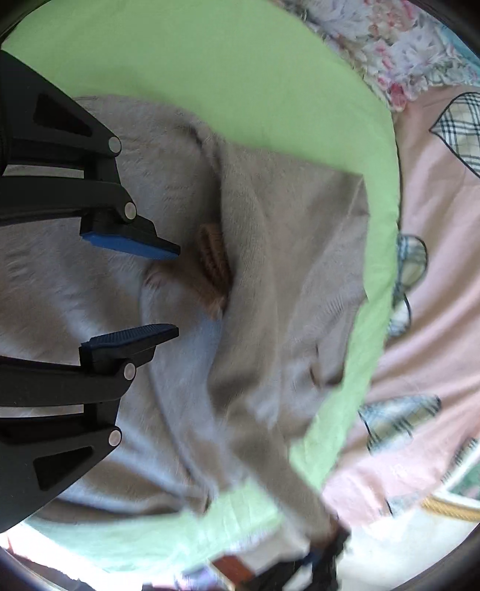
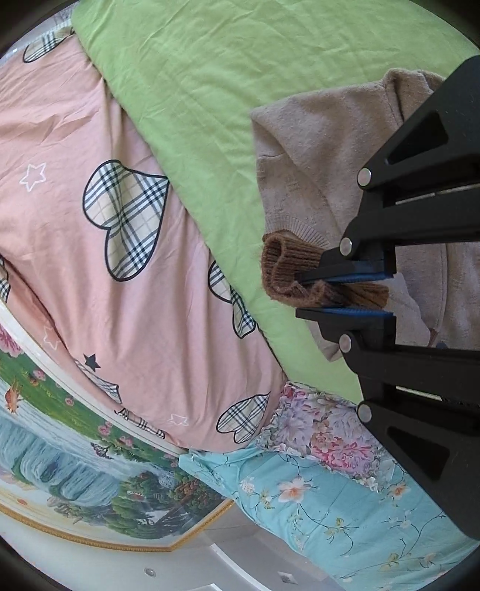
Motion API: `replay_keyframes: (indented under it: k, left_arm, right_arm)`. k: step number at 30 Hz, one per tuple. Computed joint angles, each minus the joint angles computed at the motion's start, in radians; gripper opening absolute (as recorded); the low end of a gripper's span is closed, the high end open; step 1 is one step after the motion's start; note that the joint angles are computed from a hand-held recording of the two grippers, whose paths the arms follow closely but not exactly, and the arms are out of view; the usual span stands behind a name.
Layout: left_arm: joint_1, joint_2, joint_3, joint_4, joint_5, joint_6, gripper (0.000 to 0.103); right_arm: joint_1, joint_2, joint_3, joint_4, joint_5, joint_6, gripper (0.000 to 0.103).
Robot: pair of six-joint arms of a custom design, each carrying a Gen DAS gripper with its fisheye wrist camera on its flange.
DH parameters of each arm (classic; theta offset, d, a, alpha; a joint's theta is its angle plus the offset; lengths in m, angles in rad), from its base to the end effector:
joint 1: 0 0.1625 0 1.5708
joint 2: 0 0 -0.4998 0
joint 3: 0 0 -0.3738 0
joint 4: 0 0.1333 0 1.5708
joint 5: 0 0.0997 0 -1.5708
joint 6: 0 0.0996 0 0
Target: Fold small clothes
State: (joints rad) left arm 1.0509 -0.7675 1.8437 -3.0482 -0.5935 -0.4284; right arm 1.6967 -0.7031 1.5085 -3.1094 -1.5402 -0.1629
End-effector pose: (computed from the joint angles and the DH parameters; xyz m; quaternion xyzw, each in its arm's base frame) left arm -0.1359 -0.6719 0.1682 -0.0539 0.8686 -0.3666 0.3289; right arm 0.2333 -0.7576 0.2089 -0.1397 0.9229 -0.3586 0.0076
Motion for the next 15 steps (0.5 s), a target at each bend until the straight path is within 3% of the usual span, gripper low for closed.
replay_keyframes:
  k: [3, 5, 9, 15]
  left_arm:
    - [0.030, -0.006, -0.039, 0.162, 0.104, -0.176, 0.039]
    - [0.049, -0.043, 0.002, 0.114, 0.093, -0.254, 0.039]
    - [0.067, -0.093, 0.092, -0.036, 0.048, -0.258, 0.033]
    - [0.056, -0.101, 0.103, 0.000, 0.066, -0.248, 0.032]
  right_arm:
    - [-0.012, -0.011, 0.016, -0.008, 0.000, 0.006, 0.012]
    - [-0.020, -0.018, 0.024, -0.019, -0.014, 0.003, 0.012]
    - [-0.046, -0.022, 0.029, -0.012, -0.043, 0.008, 0.012]
    - [-0.075, -0.001, 0.026, 0.002, -0.104, 0.014, 0.012]
